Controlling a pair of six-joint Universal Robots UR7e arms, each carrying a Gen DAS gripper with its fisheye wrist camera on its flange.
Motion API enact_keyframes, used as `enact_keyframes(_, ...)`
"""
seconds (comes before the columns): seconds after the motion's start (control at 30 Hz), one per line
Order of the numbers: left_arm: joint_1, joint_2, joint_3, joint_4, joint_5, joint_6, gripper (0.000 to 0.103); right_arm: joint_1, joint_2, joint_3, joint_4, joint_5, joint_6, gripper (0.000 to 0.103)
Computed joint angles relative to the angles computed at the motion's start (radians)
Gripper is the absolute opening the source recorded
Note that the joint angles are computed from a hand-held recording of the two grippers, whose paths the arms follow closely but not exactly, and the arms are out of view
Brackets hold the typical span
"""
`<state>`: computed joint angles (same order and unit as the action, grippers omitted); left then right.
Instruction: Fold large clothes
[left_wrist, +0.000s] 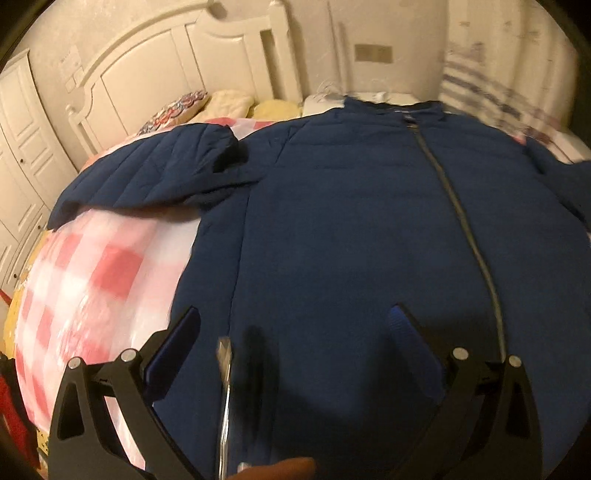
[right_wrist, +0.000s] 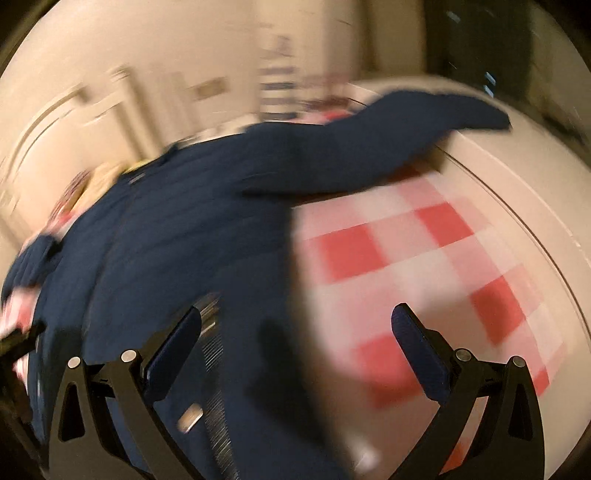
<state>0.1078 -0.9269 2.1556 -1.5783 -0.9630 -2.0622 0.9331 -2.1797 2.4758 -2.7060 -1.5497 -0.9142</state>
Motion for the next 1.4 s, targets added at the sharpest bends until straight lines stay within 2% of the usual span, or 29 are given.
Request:
enact_keyframes(0.03, 0.042, -0.006, -0.003, -0.013, 0.027, 0.023, 0.101, 0.02, 0.082, -0.047, -0.039, -0.032, 0.069, 0.099)
enact_keyframes(0.13, 0.127, -0.009, -0.019, -0.037, 0.098, 0.084, 0.101, 0.057, 0.251, -0.168, -0.092, -0.08, 0.19, 0.099)
enact_keyframes(0.23, 0.187, -0.008, -0.016, -0.125, 0.156, 0.171, 0.101, 0.092, 0.375, -0.264, -0.132, -0.13, 0.268, 0.099)
enact_keyframes(0.33, 0.245, 0.008, 0.001, -0.244, 0.171, 0.256, 0.101, 0.117, 0.475, -0.353, -0.149, -0.163, 0.329, 0.099)
enact_keyframes(0.4, 0.234, 0.016, 0.056, -0.332, 0.242, 0.228, 0.101, 0.132, 0.532, -0.412, -0.151, -0.174, 0.358, 0.099)
enact_keyframes(0.47, 0.234, 0.009, 0.078, -0.383, 0.25, 0.233, 0.101, 0.142, 0.553, -0.428, -0.166, -0.176, 0.369, 0.099)
enact_keyframes(0.63, 0.239, 0.019, 0.074, -0.395, 0.255, 0.239, 0.101, 0.157, 0.604, -0.483, -0.194, -0.161, 0.403, 0.099)
enact_keyframes(0.67, 0.239, 0.017, 0.077, -0.397, 0.254, 0.239, 0.101, 0.155, 0.614, -0.496, -0.2, -0.137, 0.412, 0.095)
enact_keyframes(0.73, 0.235, 0.016, 0.08, -0.397, 0.253, 0.236, 0.101, 0.148, 0.612, -0.498, -0.218, -0.088, 0.417, 0.062)
enact_keyframes(0.77, 0.234, 0.015, 0.08, -0.394, 0.252, 0.234, 0.101, 0.151, 0.601, -0.48, -0.257, -0.079, 0.419, 0.055)
enact_keyframes(0.8, 0.237, 0.015, 0.078, -0.396, 0.254, 0.237, 0.101, 0.152, 0.595, -0.467, -0.29, -0.062, 0.417, 0.042)
enact_keyframes(0.83, 0.235, 0.014, 0.081, -0.397, 0.253, 0.236, 0.101, 0.16, 0.584, -0.446, -0.331, -0.036, 0.409, 0.032)
enact_keyframes(0.87, 0.233, 0.013, 0.082, -0.396, 0.252, 0.234, 0.101, 0.167, 0.56, -0.414, -0.373, 0.01, 0.379, 0.029)
enact_keyframes(0.93, 0.232, 0.013, 0.082, -0.395, 0.253, 0.233, 0.101, 0.205, 0.519, -0.357, -0.407, 0.052, 0.302, 0.028)
enact_keyframes(1.0, 0.232, 0.014, 0.082, -0.399, 0.254, 0.233, 0.101, 0.248, 0.477, -0.303, -0.391, 0.089, 0.215, 0.028)
enact_keyframes(1.1, 0.222, 0.002, 0.098, -0.411, 0.254, 0.223, 0.101, 0.339, 0.423, -0.195, -0.371, 0.11, 0.038, 0.028)
enact_keyframes(1.17, 0.213, -0.013, 0.119, -0.432, 0.26, 0.209, 0.101, 0.404, 0.404, -0.107, -0.375, 0.079, -0.085, 0.028)
enact_keyframes(1.23, 0.203, -0.028, 0.141, -0.456, 0.268, 0.193, 0.101, 0.445, 0.405, -0.049, -0.37, 0.034, -0.159, 0.028)
enact_keyframes(1.3, 0.195, -0.038, 0.16, -0.483, 0.277, 0.184, 0.101, 0.478, 0.436, 0.004, -0.382, -0.041, -0.214, 0.028)
enact_keyframes(1.4, 0.191, -0.044, 0.172, -0.502, 0.283, 0.184, 0.101, 0.5, 0.522, 0.072, -0.474, -0.188, -0.303, 0.029)
